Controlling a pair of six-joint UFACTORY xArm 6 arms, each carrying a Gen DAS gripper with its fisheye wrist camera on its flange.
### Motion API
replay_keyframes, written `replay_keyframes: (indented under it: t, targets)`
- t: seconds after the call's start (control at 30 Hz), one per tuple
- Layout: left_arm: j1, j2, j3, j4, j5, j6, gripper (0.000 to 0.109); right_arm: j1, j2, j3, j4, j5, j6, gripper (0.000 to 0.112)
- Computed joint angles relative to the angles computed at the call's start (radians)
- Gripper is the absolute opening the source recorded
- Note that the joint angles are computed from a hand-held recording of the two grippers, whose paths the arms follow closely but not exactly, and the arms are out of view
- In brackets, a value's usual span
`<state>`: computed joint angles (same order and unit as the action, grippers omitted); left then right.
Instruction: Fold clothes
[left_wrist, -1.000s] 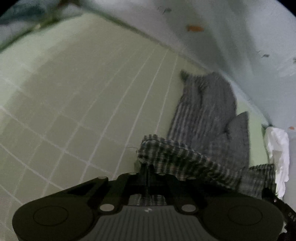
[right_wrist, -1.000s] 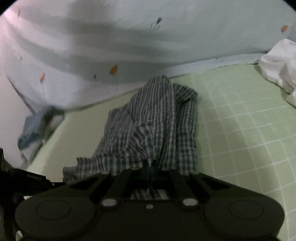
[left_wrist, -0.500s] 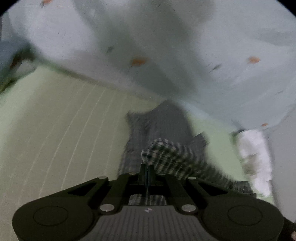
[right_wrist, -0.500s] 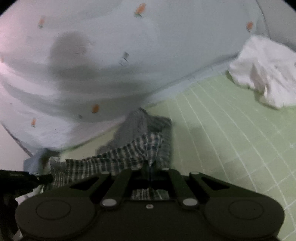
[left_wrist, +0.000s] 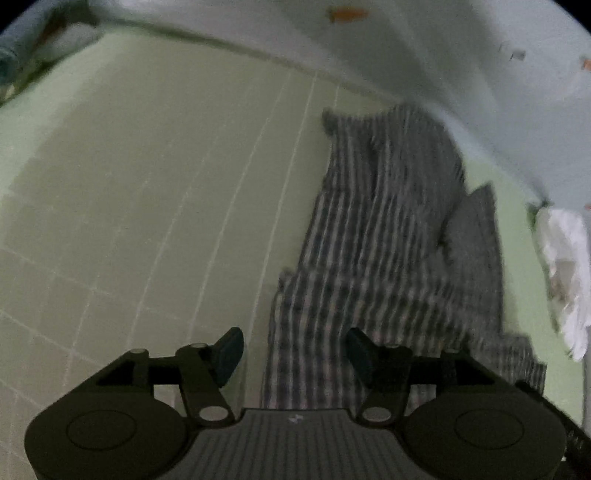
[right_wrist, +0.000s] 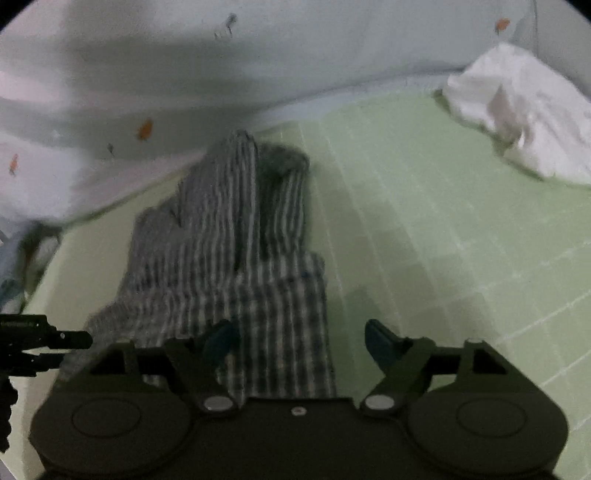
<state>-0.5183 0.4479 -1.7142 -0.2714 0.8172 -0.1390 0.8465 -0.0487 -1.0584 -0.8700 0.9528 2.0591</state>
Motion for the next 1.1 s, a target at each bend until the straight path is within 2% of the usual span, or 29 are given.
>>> replay_keyframes:
  t: [0.17, 0.27, 0.4, 0.47, 0.7, 0.9, 1.1]
  targets:
    - [-0.017, 0.036, -0.036, 0.018, 0.000, 0.044, 0.072, -0.031, 0.051, -0.038, 0.093, 0.085, -0.017, 0.076]
    - [-0.010, 0.035, -0.043, 0.024, 0.009, 0.021, 0.075, -0.029, 0.043, -0.046, 0.100, 0.143, -0.028, 0.075]
    - [0.006, 0.000, -0.008, 0.007, -0.014, -0.004, 0.081, 0.010, 0.006, -0.029, 0.062, 0.182, 0.059, 0.085]
    - [0.012, -0.037, 0.033, -0.010, -0.027, -0.015, 0.082, 0.030, -0.013, -0.014, 0.057, 0.170, 0.133, 0.086]
    - [0.028, -0.224, 0.276, -0.152, -0.059, -0.048, 0.085, 0.092, -0.076, 0.096, 0.035, -0.002, 0.471, 0.087]
    - [0.039, -0.368, 0.491, -0.340, -0.098, -0.086, 0.085, 0.170, -0.121, 0.158, -0.022, -0.004, 0.725, 0.088]
    - [0.035, -0.409, 0.565, -0.482, -0.130, -0.075, 0.085, 0.234, -0.148, 0.225, -0.166, -0.022, 1.069, 0.089]
